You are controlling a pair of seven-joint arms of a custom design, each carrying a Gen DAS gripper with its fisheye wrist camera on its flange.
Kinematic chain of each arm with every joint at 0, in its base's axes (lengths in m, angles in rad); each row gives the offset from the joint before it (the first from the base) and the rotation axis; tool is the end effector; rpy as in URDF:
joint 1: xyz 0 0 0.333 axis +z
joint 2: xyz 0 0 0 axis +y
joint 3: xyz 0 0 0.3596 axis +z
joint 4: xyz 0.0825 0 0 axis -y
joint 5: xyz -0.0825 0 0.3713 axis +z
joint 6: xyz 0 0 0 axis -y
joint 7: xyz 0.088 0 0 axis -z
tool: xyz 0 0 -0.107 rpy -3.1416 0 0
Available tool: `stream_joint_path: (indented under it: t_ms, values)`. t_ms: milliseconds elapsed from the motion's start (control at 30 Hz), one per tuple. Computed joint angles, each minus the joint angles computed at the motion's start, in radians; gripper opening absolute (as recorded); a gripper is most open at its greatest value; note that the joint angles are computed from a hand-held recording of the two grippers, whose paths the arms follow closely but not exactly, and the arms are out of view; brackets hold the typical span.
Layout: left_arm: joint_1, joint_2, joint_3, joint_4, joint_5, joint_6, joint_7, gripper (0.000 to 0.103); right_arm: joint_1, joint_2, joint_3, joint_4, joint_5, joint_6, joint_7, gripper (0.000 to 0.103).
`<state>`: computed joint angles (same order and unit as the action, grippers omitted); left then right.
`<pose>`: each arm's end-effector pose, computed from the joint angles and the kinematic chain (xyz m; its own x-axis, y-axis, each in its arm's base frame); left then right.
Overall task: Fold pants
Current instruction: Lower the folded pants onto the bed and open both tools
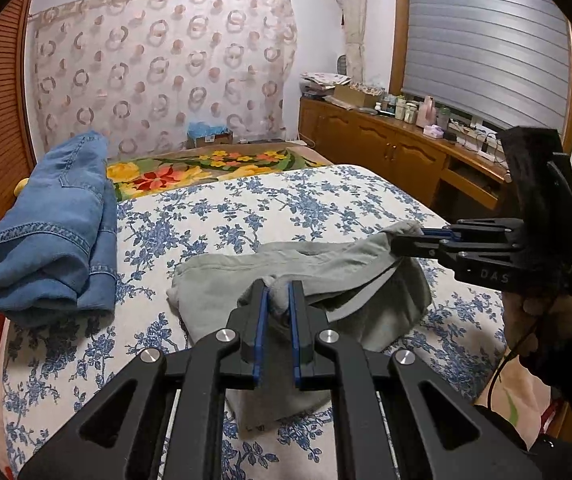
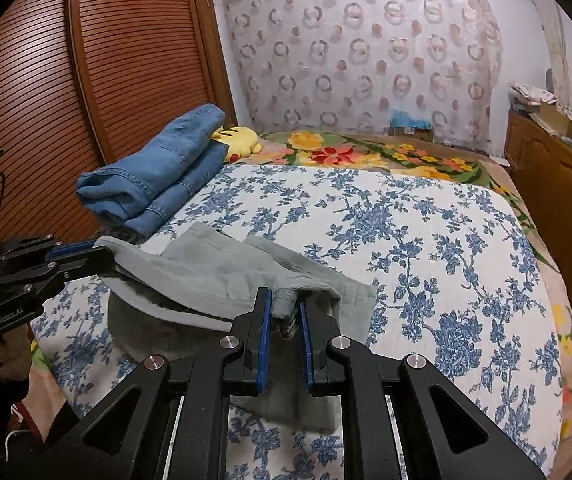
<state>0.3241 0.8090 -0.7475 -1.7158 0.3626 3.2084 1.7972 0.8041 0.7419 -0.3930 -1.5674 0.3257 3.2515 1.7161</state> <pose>0.7090 -0.1998 0.3628 -0.5994 -0.7979 0.0632 -0.4909 0.3041 -0.8164 0.6784 0.3585 0.3943 0.2192 -0.9690 -0.1141 -0.5436 -0.0242 -0.8390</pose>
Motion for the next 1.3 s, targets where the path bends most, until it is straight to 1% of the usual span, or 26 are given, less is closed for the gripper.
stream_joint_path:
  t_ms: [67,133,200,233,267,300,333,400,433,467,500,633,767,900,1033,1100,1167,1200,1233,1300]
  values:
    - [-0.01,-0.001,0.011,0.006,-0.003,-0.001,-0.006,0.01,-0.009,0.006,0.006,0.014,-0.001,-0.012,0.002,0.013]
    - [0.001,0.005,-0.003,0.009,-0.004,-0.014,-0.003,0.01,-0.013,0.015,0.005,0.03,-0.005,-0.025,0.011,0.013]
    - [0.002,0.0,-0.002,0.005,-0.012,-0.014,-0.003,0.018,-0.015,0.024,0.003,0.046,-0.014,-0.037,0.023,0.013]
    - [0.0,-0.005,0.004,0.001,-0.016,-0.01,-0.006,0.028,-0.014,0.03,-0.003,0.056,-0.02,-0.045,0.031,0.013]
    - [0.004,-0.008,0.004,-0.005,-0.018,0.001,-0.008,0.035,-0.015,0.035,-0.004,0.064,-0.028,-0.051,0.038,0.013]
    - [0.007,-0.008,0.002,-0.007,-0.017,0.005,-0.011,0.04,-0.017,0.04,-0.006,0.073,-0.035,-0.059,0.046,0.013]
    - [0.02,-0.002,-0.01,-0.007,-0.016,0.001,-0.012,0.048,-0.02,0.045,-0.006,0.083,-0.044,-0.066,0.054,0.013]
    - [0.028,0.006,-0.019,0.002,-0.016,-0.019,-0.013,0.049,-0.023,0.051,-0.007,0.093,-0.061,-0.073,0.071,0.013]
    - [0.024,0.007,-0.015,0.009,-0.022,-0.037,-0.013,0.051,-0.027,0.053,-0.005,0.099,-0.069,-0.076,0.078,0.013]
    - [0.02,0.009,-0.01,0.017,-0.032,-0.056,-0.011,0.058,-0.03,0.055,-0.005,0.104,-0.077,-0.079,0.086,0.013]
    - [0.017,0.012,-0.008,0.022,-0.042,-0.062,-0.004,0.06,-0.031,0.058,-0.006,0.109,-0.085,-0.081,0.093,0.013]
    - [0.01,0.021,0.0,0.027,-0.083,-0.085,0.024,0.061,-0.036,0.071,-0.014,0.127,-0.113,-0.084,0.119,0.013]
    - [0.005,0.02,0.008,0.018,-0.112,-0.081,0.044,0.061,-0.037,0.082,-0.02,0.141,-0.127,-0.084,0.134,0.013]
    - [-0.021,0.004,0.041,0.018,-0.131,-0.087,0.046,0.061,-0.037,0.087,-0.028,0.144,-0.134,-0.077,0.151,0.013]
    - [-0.02,0.005,0.039,0.016,-0.146,-0.091,0.058,0.061,-0.018,0.087,-0.052,0.129,-0.121,-0.04,0.153,0.013]
    - [-0.021,0.005,0.039,0.016,-0.15,-0.09,0.062,0.061,-0.019,0.084,-0.046,0.127,-0.11,-0.037,0.143,0.013]
    - [-0.019,0.005,0.036,0.014,-0.155,-0.09,0.066,0.061,-0.009,0.088,-0.061,0.13,-0.1,-0.046,0.14,0.013]
    - [-0.02,0.003,0.038,0.014,-0.157,-0.09,0.066,0.061,-0.007,0.091,-0.066,0.135,-0.099,-0.056,0.139,0.014]
    - [-0.021,0.002,0.039,0.013,-0.159,-0.09,0.066,0.061,-0.008,0.091,-0.066,0.139,-0.101,-0.064,0.138,0.017]
    - [-0.024,-0.001,0.043,0.01,-0.161,-0.09,0.067,0.061,0.001,0.096,-0.084,0.145,-0.104,-0.076,0.152,0.019]
